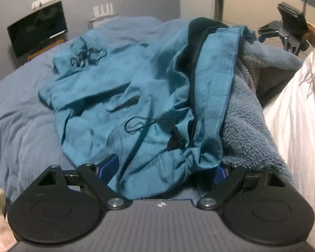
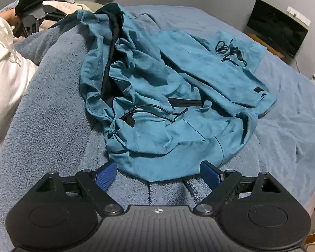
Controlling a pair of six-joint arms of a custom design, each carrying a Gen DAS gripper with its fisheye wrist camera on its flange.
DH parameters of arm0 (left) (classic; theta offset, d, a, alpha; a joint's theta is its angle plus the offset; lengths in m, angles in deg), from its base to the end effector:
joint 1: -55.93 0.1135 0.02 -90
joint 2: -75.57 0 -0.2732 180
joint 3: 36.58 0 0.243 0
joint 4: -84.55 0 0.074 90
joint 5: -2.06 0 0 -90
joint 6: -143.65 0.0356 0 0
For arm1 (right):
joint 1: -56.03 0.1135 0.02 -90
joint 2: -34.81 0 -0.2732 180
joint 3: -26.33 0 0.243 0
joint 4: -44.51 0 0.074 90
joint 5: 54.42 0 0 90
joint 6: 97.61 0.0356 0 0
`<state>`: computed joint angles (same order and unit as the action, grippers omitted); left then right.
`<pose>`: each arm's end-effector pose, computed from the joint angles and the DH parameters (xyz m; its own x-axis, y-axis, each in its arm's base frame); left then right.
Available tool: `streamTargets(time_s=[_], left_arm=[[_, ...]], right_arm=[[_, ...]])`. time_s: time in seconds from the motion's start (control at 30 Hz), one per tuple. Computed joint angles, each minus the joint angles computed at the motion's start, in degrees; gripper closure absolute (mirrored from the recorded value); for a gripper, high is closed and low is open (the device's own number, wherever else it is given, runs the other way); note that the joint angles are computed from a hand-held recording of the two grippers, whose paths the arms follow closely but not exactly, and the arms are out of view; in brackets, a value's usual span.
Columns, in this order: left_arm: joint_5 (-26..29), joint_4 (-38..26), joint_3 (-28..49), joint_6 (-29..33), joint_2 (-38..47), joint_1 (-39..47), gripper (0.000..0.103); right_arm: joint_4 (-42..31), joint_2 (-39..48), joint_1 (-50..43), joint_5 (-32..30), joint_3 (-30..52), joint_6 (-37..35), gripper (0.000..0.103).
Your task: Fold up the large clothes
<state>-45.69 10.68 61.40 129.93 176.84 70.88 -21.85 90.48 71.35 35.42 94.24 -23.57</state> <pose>0.3330 0.0641 0.2696 -0.2687 0.6725 -0.6896 0.9041 0.4231 0.0604 0.1617 0.0444 0.3018 -0.6782 -0.4709 -0.5641 -0.4704 0.8680 -0.1590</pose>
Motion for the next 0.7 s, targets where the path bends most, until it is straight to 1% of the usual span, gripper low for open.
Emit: streamTargets(time_s=[0.1, 0.13, 0.17, 0.2, 0.23, 0.27, 0.3, 0.33, 0.4, 0.43, 0.47, 0.53, 0.63, 0.67, 0.7], left_arm=[[1.1, 1.4, -0.2, 0.0, 0.0, -0.4, 0.015], [1.6, 1.3, 0.3, -0.1, 0.4, -0.2, 0.017], [1.9, 0.7, 1.3, -0.6, 1.4, -0.6, 0.023], [2.6, -0.8, 3.0, -1.3, 2.6, -0.7, 0.035], [3.2, -2.3, 4.8, -1.6, 4.0, -0.7, 0.041], [3.9, -2.5, 6.2, -3.1, 5.0, -0.8, 0.051], [4.9, -1.5, 7.2, -5.7, 5.5, -0.8, 0.053], [5.9, -0.1, 7.6, -8.4, 5.7, -0.6, 0.054], [7.6, 2.2, 9.5, -14.5, 7.0, -0.4, 0.055], [7.8, 2.5, 10.6, -16.6, 7.7, -0.6, 0.055], [7.5, 2.2, 11.5, -16.9, 8.3, -1.0, 0.055], [5.4, 1.9, 11.0, -14.5, 8.4, -2.5, 0.055], [2.9, 3.5, 7.3, -11.5, 7.2, -5.1, 0.055], [2.8, 5.3, 5.9, -11.6, 6.7, -5.6, 0.058], [2.8, 7.7, 4.5, -12.7, 6.2, -5.9, 0.069]], right_arm=[[-0.8, 0.7, 1.4, 0.2, 0.1, -1.2, 0.018], [-0.5, 0.5, 2.0, 0.4, -0.1, -1.7, 0.019], [0.4, 0.4, 2.4, 0.5, -0.6, -2.2, 0.019], [1.5, 0.4, 2.1, -0.1, -1.1, -2.8, 0.025], [3.0, 0.3, 1.2, -1.9, -1.6, -3.4, 0.029], [3.9, 0.7, -0.6, -5.1, -1.8, -4.0, 0.040], [4.1, 1.6, -2.5, -8.2, -1.5, -4.6, 0.050], [4.1, 2.6, -4.3, -11.0, -1.0, -4.9, 0.053], [5.9, 2.7, -5.6, -12.1, -1.4, -4.9, 0.054], [7.1, 2.4, -6.2, -12.1, -1.7, -4.5, 0.054], [8.4, 2.1, -6.8, -12.3, -2.0, -3.6, 0.054], [11.6, 1.1, -7.5, -12.1, -3.2, -1.7, 0.054], [16.9, 0.3, -5.4, -8.8, -5.9, 1.2, 0.052], [18.4, 0.7, -4.2, -7.3, -6.8, 2.0, 0.053], [19.9, 0.8, -2.9, -5.8, -7.6, 2.9, 0.054]])
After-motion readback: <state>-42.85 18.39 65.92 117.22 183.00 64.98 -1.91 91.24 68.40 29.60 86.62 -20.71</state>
